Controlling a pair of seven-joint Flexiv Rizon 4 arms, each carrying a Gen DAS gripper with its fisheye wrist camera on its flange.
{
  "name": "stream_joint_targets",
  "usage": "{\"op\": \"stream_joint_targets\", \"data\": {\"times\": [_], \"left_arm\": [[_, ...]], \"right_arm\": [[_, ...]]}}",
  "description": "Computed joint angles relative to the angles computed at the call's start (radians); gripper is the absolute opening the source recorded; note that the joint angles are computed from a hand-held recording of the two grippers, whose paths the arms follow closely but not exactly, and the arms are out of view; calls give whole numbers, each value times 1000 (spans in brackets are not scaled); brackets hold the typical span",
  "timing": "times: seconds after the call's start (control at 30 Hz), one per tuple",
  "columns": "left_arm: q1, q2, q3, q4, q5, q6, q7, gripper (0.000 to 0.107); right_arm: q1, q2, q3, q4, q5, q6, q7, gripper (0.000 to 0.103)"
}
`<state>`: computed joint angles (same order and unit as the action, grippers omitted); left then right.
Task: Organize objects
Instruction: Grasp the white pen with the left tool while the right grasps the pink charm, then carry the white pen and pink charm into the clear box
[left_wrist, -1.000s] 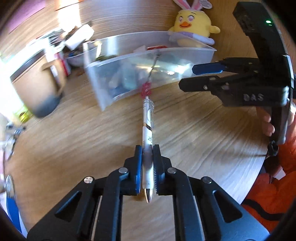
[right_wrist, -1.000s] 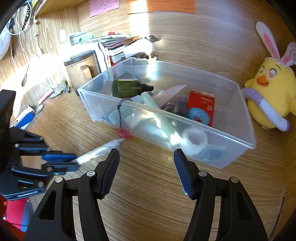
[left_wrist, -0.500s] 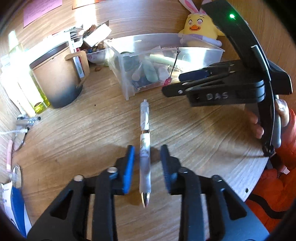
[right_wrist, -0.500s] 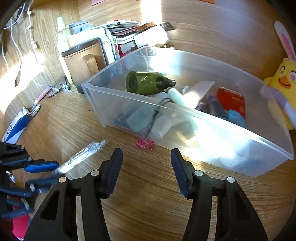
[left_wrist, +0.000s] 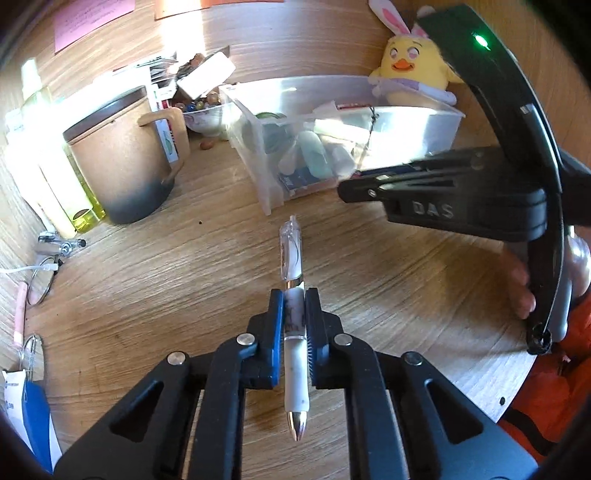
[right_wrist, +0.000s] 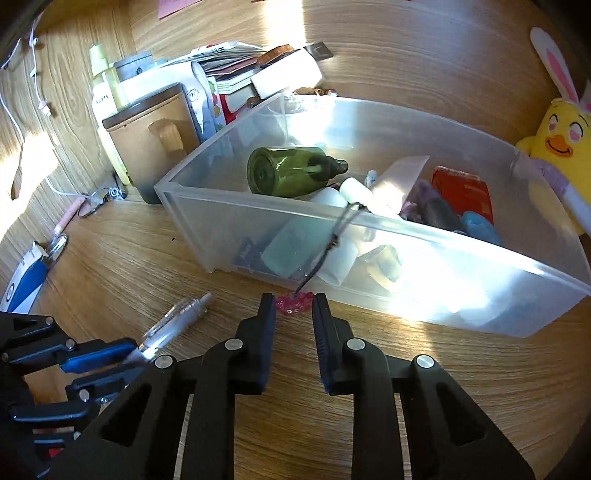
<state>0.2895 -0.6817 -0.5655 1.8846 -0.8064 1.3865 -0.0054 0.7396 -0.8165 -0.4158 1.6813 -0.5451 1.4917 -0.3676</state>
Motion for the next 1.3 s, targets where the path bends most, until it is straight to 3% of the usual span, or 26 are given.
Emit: {"op": "stream_joint_targets", "data": {"times": [0.3, 0.73, 0.93, 1.1, 1.3], "left_arm": [[37, 39, -69, 30, -127, -4, 78, 10], [-6, 145, -75, 65, -428, -50, 288, 10], [-48, 181, -40, 42, -517, -117, 323, 10], [-110, 182, -10, -3, -601, -110, 363, 10], [-200, 132, 67, -100, -565, -109, 293, 10]], "right_arm": [[118, 35, -144, 123, 60, 103, 4, 18], [389, 28, -450, 273, 261, 206, -77, 18], [423, 15, -503, 271, 340, 215, -144, 18], [402, 14, -501, 247, 389, 205, -209, 18], [352, 17, -476, 203, 441, 184, -282, 18]]}}
